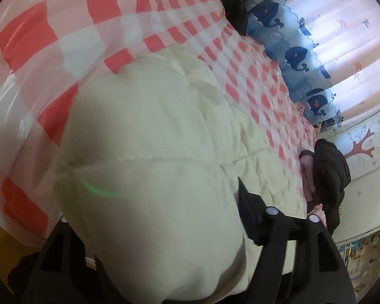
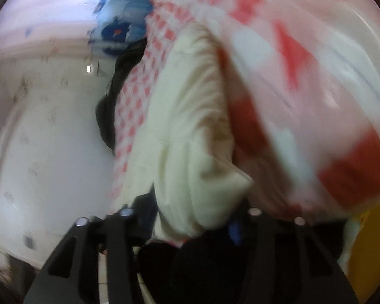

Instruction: Fold large clothes

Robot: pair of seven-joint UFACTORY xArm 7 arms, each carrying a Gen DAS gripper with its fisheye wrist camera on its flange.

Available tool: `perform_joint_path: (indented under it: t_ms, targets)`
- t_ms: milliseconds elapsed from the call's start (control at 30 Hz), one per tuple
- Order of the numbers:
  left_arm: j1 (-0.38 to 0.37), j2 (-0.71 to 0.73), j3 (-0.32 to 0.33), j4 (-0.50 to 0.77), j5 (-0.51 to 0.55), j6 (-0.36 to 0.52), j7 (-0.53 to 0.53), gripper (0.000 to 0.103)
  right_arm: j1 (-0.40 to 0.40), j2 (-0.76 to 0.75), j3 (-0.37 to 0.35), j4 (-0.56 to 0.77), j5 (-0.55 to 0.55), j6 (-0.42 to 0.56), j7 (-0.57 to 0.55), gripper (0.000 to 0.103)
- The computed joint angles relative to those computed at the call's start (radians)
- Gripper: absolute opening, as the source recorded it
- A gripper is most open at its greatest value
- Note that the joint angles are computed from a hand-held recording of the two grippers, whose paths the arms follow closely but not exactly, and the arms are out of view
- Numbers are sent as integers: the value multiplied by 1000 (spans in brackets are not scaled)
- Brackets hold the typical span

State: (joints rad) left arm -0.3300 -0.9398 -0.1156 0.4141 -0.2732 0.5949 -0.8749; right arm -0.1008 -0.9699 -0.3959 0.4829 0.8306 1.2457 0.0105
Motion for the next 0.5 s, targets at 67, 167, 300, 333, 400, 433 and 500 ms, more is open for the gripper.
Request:
perform_joint_path:
  t_ms: [67,167,300,333,400,433,500]
  targets:
    - [0,-5,1,-13,-7,-11,-10,74,-65,-61,24,2,-44,-22,38,52]
    - [-4,-8,1,-40,-30,-56,-35,80,-86,-101,124,77,-157,-114,56,57]
    - [-3,-13,-24,-84,-32,-164,-81,82,100,79,311,288,-214,-271,-25,75]
    - [-6,-15,-28,-92,-27,-188,-88,82,137,135,347,332,-236,-298,-40,75]
    - [-13,-22,-29,-102,-12,-218,-95,82,201,305,452,449,-309,-354,-59,76]
    - [-17,-26,-31,-107,-3,-233,-95,82,222,403,504,507,-351,-386,-54,76]
    - [-18,-23,-32,-104,16,-244,-96,82,219,579,612,598,-493,-430,11,76]
